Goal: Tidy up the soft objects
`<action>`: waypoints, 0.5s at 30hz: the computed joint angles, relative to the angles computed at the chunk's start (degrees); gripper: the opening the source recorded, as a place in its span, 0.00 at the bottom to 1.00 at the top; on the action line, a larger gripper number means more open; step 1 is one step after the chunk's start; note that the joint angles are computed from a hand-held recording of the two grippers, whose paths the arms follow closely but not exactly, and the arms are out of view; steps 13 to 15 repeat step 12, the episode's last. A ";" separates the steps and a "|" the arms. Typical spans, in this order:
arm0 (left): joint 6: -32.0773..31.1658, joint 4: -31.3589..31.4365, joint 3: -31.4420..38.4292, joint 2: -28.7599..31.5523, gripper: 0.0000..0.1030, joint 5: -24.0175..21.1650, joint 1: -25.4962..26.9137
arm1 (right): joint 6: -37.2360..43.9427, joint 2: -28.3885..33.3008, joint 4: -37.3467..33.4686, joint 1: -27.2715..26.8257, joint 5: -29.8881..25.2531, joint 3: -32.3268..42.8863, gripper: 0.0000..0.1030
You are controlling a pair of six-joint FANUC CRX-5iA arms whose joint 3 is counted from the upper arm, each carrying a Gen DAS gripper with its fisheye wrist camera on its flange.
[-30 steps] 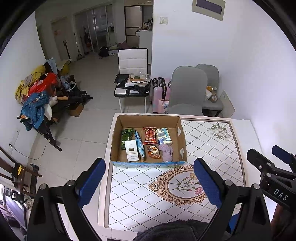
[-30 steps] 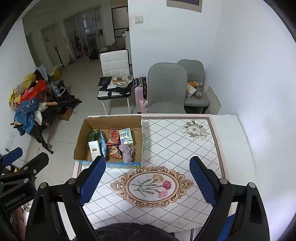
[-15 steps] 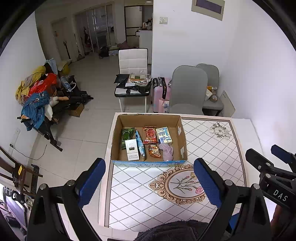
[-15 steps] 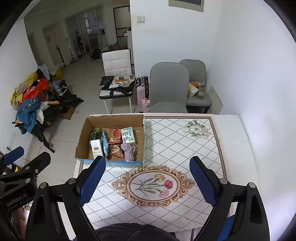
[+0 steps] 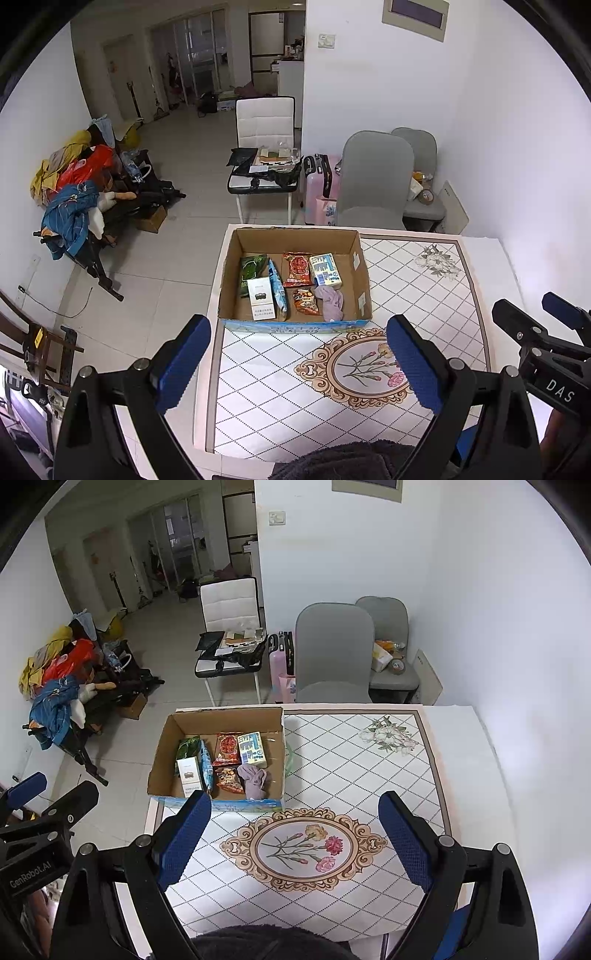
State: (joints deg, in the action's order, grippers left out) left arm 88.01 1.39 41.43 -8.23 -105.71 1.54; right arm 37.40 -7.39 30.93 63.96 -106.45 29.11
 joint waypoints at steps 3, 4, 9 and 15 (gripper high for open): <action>0.21 -0.32 0.07 0.11 0.94 0.18 -0.42 | 0.00 -0.12 0.07 0.04 0.06 -0.12 0.91; 0.39 -0.52 0.10 0.18 0.94 0.27 -0.74 | -0.02 -0.26 -0.01 -0.08 0.25 -0.32 0.91; 0.79 -2.92 1.19 0.64 0.94 0.72 -2.83 | 0.20 -0.18 -0.26 -0.48 0.39 -0.07 0.91; 1.20 -2.57 1.40 0.98 0.94 0.58 -2.52 | 0.54 0.09 -0.31 -0.53 0.17 0.41 0.91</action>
